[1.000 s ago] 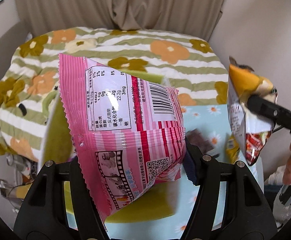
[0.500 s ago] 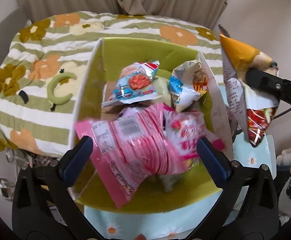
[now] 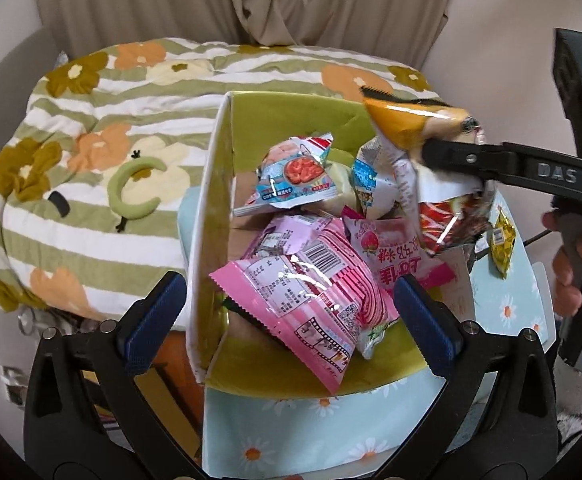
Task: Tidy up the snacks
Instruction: 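Lower the yellow TATRE bag into the box and open the right tool, then move both tools over the brown chocolate bag and yellow Pillows bag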
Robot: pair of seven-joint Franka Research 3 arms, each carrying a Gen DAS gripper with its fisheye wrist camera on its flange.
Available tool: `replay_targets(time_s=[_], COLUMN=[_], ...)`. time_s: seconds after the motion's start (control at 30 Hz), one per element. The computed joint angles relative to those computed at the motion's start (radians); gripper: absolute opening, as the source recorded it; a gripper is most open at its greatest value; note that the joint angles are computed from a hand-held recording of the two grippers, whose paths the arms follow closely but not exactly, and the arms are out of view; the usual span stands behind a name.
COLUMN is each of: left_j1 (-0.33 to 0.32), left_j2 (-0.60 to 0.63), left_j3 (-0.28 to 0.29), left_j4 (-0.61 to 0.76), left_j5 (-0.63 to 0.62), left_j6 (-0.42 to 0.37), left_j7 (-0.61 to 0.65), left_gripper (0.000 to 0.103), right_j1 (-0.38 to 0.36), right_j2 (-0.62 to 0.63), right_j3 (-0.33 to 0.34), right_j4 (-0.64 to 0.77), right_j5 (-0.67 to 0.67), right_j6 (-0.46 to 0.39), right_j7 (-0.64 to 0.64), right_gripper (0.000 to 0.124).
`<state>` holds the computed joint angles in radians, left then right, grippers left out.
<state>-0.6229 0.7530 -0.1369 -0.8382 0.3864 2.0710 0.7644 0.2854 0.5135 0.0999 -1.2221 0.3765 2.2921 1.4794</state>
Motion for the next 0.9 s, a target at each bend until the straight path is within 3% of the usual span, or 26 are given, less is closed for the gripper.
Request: replay_targets(time_s=[0.13,0.2,0.27,0.53,0.77,0.9], left_j1=[-0.004,-0.011,-0.012,-0.012,-0.026,-0.064], left_j2=[0.023,0.015,-0.002,-0.072,-0.076,0.011], left_j3=[0.002,0.008,0.008,-0.003,-0.006,0.005], left_j4=[0.046,0.038,0.01,-0.11,-0.104,0.054], left_j5=[-0.008,-0.001,0.003,0.039,0.069,0.083], left_j6=[-0.041,-0.048,-0.039,0.046,0.088,0.045], left_j7=[0.006,0.002,-0.008,-0.065,-0.081,-0.049], left_gripper=[0.102,0.102,0.102,0.102,0.102,0.102], right_j1=[0.012,0.013,0.009,0.011,0.014,-0.014], right_j2=[0.057,0.032,-0.02,-0.168,-0.271,-0.36], right_j3=[-0.003,0.002,0.009,0.009,-0.018,-0.02], right_j4=[0.082,0.038,-0.056,-0.273,-0.388,-0.5], right_j5=[-0.021,-0.009,0.015,0.034,-0.007,0.049], right_j6=[-0.055,-0.016,0.071,0.215,0.237,0.302], right_j7=[0.02,0.016,-0.005,-0.07,-0.033,-0.055], right_gripper=[0.064,0.092,0.102,0.102,0.102,0.102])
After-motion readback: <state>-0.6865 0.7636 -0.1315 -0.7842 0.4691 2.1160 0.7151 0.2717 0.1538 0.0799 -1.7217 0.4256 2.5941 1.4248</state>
